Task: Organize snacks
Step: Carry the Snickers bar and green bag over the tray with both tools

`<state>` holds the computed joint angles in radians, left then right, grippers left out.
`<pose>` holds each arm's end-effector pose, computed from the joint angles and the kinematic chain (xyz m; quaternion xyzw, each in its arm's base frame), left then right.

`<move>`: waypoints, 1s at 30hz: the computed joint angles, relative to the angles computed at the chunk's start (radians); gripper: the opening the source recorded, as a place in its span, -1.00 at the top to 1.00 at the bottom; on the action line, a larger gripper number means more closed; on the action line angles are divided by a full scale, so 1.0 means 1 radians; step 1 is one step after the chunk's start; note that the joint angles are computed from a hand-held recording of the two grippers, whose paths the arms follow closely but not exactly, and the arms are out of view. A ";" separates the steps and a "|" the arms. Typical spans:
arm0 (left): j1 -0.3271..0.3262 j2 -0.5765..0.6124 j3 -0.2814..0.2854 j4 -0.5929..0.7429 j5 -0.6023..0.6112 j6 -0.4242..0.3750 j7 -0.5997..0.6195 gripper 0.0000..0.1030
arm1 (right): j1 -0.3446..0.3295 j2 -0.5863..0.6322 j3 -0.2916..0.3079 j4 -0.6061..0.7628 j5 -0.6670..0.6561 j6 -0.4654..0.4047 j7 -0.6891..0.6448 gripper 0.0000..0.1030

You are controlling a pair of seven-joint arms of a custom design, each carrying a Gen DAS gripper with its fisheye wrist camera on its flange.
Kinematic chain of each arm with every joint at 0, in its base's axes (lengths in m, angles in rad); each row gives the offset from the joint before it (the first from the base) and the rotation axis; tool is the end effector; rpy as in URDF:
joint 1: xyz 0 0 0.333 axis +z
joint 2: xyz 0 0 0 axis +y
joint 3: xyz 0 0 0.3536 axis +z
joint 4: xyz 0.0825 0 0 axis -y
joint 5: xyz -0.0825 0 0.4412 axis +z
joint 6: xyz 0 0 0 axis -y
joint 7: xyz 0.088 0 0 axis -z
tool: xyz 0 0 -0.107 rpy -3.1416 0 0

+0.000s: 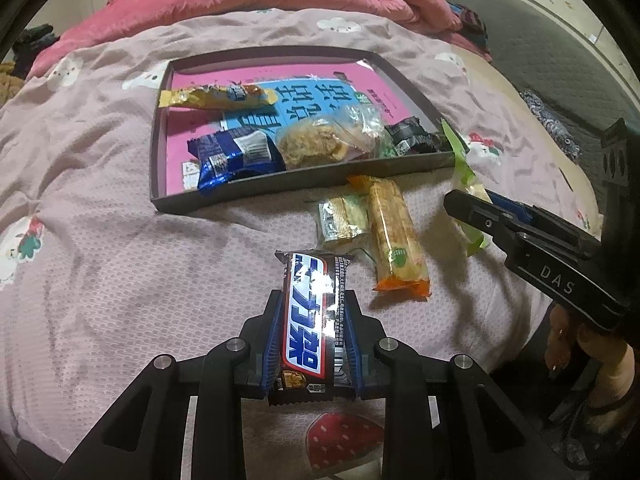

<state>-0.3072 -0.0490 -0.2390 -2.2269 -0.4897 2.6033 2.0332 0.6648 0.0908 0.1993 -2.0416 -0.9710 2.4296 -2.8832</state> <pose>0.5151 -0.3030 0.4424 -0.4327 0.8632 -0.2592 0.0213 0.4244 0.4892 0.4383 -0.5504 0.7477 -0.2217 0.2980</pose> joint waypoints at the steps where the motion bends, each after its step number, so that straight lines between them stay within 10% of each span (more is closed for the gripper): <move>1: 0.000 -0.003 0.000 -0.002 0.000 0.002 0.000 0.45 | 0.000 -0.001 0.000 -0.001 -0.002 0.003 0.000 0.33; 30: 0.026 0.012 0.019 0.045 -0.023 0.074 -0.066 0.44 | -0.017 -0.032 0.003 -0.019 -0.071 -0.018 0.066 0.33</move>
